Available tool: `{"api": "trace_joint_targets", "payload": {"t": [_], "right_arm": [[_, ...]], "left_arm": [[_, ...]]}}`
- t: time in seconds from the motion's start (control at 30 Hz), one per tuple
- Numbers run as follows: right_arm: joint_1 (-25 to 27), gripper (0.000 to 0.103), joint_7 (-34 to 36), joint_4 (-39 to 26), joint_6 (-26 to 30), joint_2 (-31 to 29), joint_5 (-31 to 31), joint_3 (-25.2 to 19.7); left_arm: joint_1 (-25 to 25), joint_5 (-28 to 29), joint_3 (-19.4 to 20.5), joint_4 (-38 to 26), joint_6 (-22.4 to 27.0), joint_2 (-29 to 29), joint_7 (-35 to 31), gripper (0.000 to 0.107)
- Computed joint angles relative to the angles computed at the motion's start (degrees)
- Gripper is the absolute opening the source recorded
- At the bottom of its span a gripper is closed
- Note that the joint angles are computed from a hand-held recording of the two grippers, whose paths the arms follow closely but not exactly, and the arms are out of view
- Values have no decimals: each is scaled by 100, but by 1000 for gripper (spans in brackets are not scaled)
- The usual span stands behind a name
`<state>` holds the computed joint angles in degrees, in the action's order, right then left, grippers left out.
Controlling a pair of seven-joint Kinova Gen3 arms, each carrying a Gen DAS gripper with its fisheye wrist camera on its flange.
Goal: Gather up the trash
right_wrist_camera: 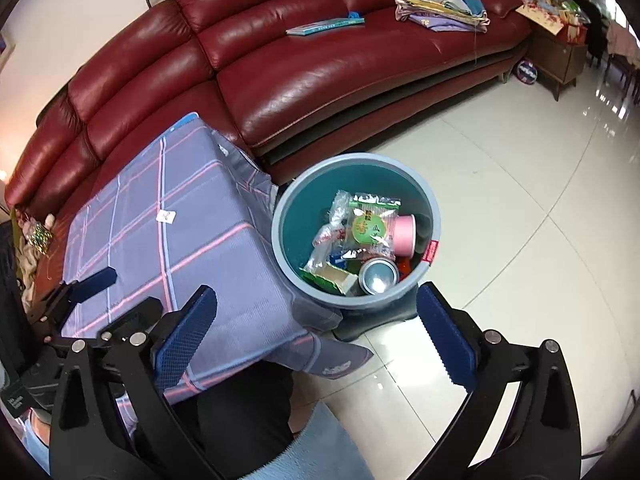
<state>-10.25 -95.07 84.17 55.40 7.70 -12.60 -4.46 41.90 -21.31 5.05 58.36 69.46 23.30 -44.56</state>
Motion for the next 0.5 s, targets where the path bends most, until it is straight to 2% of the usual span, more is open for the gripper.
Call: {"api": "trace_joint_targets", "payload": {"t": [0.13, 0.37, 0.5], "right_arm": [[-159, 96, -263, 102, -38, -95, 435, -1], [-129, 96, -131, 234, -41, -164, 313, -19], [-186, 96, -207, 295, -63, -172, 439, -27]], "left_arm": [[65, -70, -12, 105, -10, -81, 134, 99], [129, -181, 38, 280, 40, -145, 338, 99], [144, -221, 55, 369, 50, -178, 393, 99]]}}
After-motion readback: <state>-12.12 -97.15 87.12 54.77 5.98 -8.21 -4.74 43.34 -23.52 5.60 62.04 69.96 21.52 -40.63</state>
